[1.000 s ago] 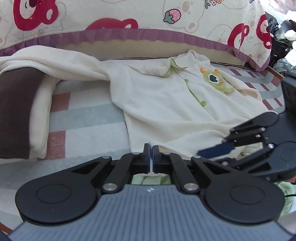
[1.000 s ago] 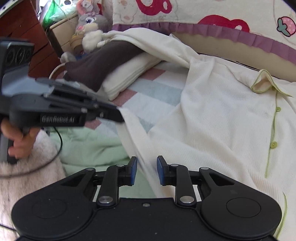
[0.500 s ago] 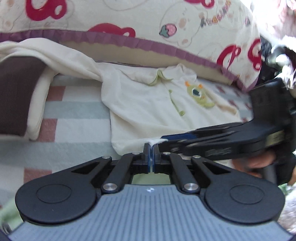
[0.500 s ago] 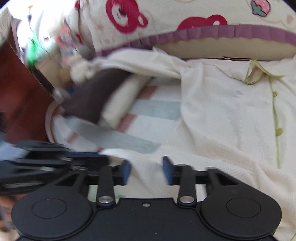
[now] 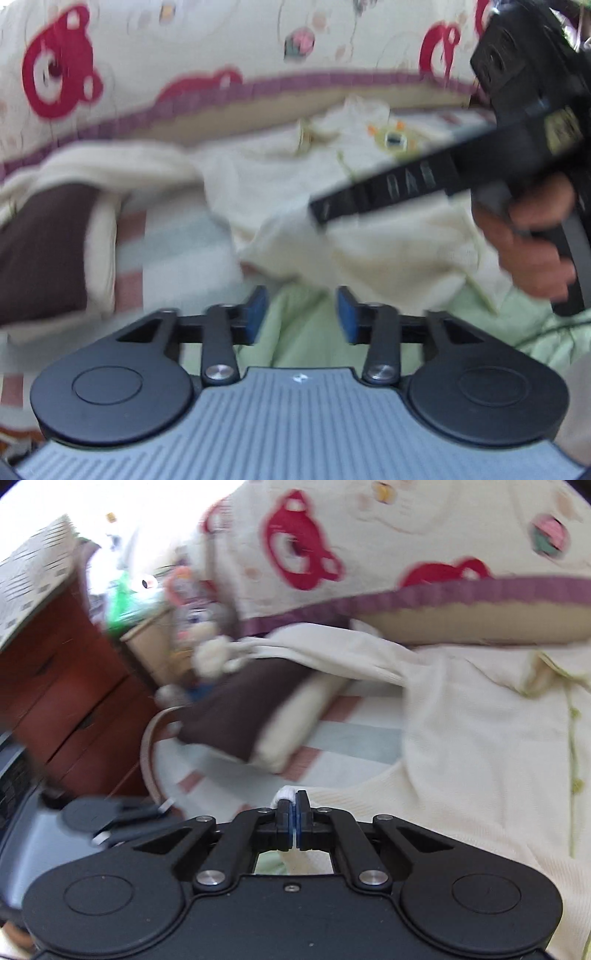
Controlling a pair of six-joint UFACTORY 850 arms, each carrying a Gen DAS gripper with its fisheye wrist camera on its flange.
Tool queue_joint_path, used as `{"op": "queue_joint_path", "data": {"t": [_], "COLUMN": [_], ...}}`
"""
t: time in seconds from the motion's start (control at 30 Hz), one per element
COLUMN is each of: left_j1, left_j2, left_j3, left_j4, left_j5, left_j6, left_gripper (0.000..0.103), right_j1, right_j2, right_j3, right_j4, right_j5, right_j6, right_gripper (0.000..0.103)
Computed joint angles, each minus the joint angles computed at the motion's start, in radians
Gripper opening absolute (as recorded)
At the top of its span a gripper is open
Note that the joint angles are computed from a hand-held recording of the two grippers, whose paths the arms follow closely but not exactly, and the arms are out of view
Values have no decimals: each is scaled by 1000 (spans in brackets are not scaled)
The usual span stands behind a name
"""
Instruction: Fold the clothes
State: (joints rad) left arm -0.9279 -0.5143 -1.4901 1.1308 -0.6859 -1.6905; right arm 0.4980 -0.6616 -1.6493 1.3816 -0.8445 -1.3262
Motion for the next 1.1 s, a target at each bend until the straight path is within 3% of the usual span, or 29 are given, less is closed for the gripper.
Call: {"op": "queue_joint_path", "data": {"t": [0.07, 0.13, 0.17, 0.2, 0.23, 0.3, 0.43, 0.57, 0.6, 0.67, 0.7, 0.9, 1.0, 1.1], "left_j1": [18, 28, 31, 37, 41, 26, -30, -20, -13, -2, 4, 11, 14, 15], "left_j2": [-14, -34, -40, -36, -23, 10, 92, 103, 88, 58, 43, 28, 11, -19], "left_j3": [-11, -32, -35, -27, -10, 28, 105, 145, 127, 88, 69, 48, 15, -29], "left_j4": [34, 21, 26, 24, 25, 83, 64, -103, -150, -230, -265, -277, -324, -374], "left_j5": [50, 52, 47, 64, 90, 88, 11, 42, 31, 1, -15, -17, -32, -76], "left_j6": [-60, -73, -99, -121, -150, -238, -355, -414, -367, -276, -236, -182, -120, -57], "left_gripper": [59, 57, 45, 12, 4, 4, 4, 4, 4, 4, 4, 4, 4, 4], "right_j1": [-2, -6, -9, -13, -18, -29, -28, 13, 17, -1, -21, -226, -326, -366], "right_j2": [13, 24, 30, 33, 35, 28, 2, -58, -69, -41, -15, 178, 266, 338], "right_j3": [12, 19, 22, 23, 22, 12, -37, -139, -151, -103, -63, 233, 370, 464], "right_j4": [16, 12, 12, 13, 8, -4, -52, -244, -291, -334, -340, -271, -223, -338], "right_j5": [-40, -52, -58, -69, -84, -168, -347, -383, -359, -256, -198, 171, 332, 546], "right_j6": [-47, -83, -95, -98, -95, -64, -5, 99, 144, 153, 150, 279, 333, 455], "right_gripper": [4, 4, 4, 4, 4, 4, 4, 8, 8, 23, 26, 39, 39, 45]}}
